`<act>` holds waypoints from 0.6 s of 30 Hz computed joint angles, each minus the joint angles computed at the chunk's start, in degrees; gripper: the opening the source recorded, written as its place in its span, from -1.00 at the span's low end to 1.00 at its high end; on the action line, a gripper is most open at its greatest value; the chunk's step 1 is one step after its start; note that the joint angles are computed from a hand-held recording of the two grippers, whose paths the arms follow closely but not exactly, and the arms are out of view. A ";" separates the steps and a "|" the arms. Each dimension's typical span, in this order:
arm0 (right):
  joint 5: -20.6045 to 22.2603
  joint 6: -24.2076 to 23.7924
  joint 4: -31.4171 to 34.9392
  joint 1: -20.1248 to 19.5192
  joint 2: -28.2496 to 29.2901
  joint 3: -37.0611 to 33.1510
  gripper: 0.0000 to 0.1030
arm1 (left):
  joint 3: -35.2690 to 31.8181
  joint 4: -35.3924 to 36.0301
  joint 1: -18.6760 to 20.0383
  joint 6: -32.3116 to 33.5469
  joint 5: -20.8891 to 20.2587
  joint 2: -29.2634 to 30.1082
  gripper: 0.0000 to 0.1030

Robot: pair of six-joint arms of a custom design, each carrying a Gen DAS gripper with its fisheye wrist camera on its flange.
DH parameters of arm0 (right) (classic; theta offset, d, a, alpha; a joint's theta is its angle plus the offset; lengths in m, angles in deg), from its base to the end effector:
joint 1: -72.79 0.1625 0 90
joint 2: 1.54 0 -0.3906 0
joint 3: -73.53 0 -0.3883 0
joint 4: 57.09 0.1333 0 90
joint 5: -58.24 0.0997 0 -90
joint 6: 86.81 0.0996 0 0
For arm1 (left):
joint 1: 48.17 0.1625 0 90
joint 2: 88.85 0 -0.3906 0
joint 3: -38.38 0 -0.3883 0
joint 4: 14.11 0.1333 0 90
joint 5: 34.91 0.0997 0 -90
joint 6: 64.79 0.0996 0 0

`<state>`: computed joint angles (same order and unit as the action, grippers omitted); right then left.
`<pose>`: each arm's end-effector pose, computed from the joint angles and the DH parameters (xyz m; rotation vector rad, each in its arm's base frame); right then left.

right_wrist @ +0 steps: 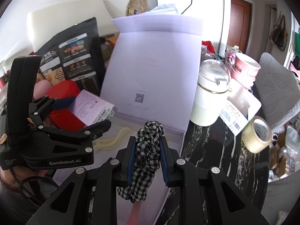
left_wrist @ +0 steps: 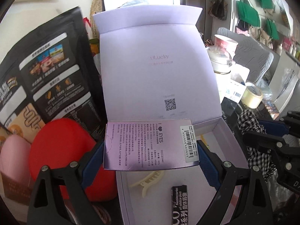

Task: Organize rigid objects
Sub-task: 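Lower the card box and scrunchie into the white box and open both grippers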

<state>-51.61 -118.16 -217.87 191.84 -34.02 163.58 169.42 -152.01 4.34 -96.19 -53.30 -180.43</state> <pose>0.4056 -0.5253 -0.0239 1.3473 -2.4266 0.3115 -0.0580 -0.4499 0.2897 -0.0001 2.0050 -0.9387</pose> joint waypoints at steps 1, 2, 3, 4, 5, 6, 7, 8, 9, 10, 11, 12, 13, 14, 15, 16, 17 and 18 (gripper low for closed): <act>-0.46 0.09 0.54 -0.15 0.64 -0.78 -0.54 | -0.52 1.00 0.19 -0.26 0.33 0.63 0.81; -0.71 0.11 0.92 -0.29 1.04 -1.28 -0.54 | -0.80 1.28 0.34 -0.16 0.44 1.02 0.81; -0.93 0.14 1.31 -0.40 1.37 -1.69 -0.54 | -1.06 0.98 0.44 0.39 0.54 1.63 0.81; -1.13 0.19 1.68 -0.65 1.80 -2.15 -0.54 | -1.25 1.16 0.52 0.45 0.71 2.01 0.81; -1.18 0.26 1.96 -0.82 2.03 -2.40 -0.54 | -1.39 1.36 0.61 0.43 0.84 2.28 0.81; -1.20 0.44 2.39 -1.12 2.31 -2.71 -0.54 | -1.59 1.83 0.66 0.17 1.14 2.74 0.81; -1.19 0.75 2.77 -1.32 2.46 -2.86 -0.53 | -1.64 2.13 0.66 -0.05 1.38 2.90 0.81; -1.17 0.96 3.01 -1.53 2.60 -3.00 -0.53 | -1.73 2.24 0.69 -0.11 1.59 3.26 0.81; -1.22 1.18 3.30 -1.85 2.78 -3.15 -0.53 | -1.81 2.03 0.74 0.08 1.65 3.50 0.81; -1.29 1.20 3.42 -2.02 2.90 -3.23 -0.53 | -1.89 1.89 0.77 0.14 1.75 3.83 0.82; -1.44 1.26 3.56 -2.25 3.04 -3.30 -0.53 | -2.00 1.70 0.84 0.29 1.72 4.09 0.81; -1.47 1.30 3.69 -2.38 3.10 -3.35 -0.53 | -2.13 1.13 0.93 0.82 1.47 4.40 0.81; -1.38 1.37 3.90 -2.53 3.16 -3.42 -0.52 | -2.24 0.75 0.99 1.24 1.18 4.57 0.81; -1.27 1.46 4.18 -2.65 3.11 -3.43 -0.48 | -2.45 0.62 1.10 1.50 0.85 4.77 0.82; -1.26 1.49 4.30 -2.68 3.06 -3.43 -0.48 | -2.65 1.10 1.19 1.19 0.49 4.74 0.82; -1.39 1.57 4.08 -2.66 3.03 -3.39 -0.48 | -2.93 1.82 1.24 0.25 0.31 4.74 0.82; -1.48 1.56 3.87 -2.63 2.99 -3.35 -0.46 | -3.19 2.34 1.28 -0.53 0.18 4.80 0.82; -1.60 1.54 3.80 -2.58 2.91 -3.35 -0.45 | -3.43 3.17 1.33 -1.34 -0.09 4.63 0.82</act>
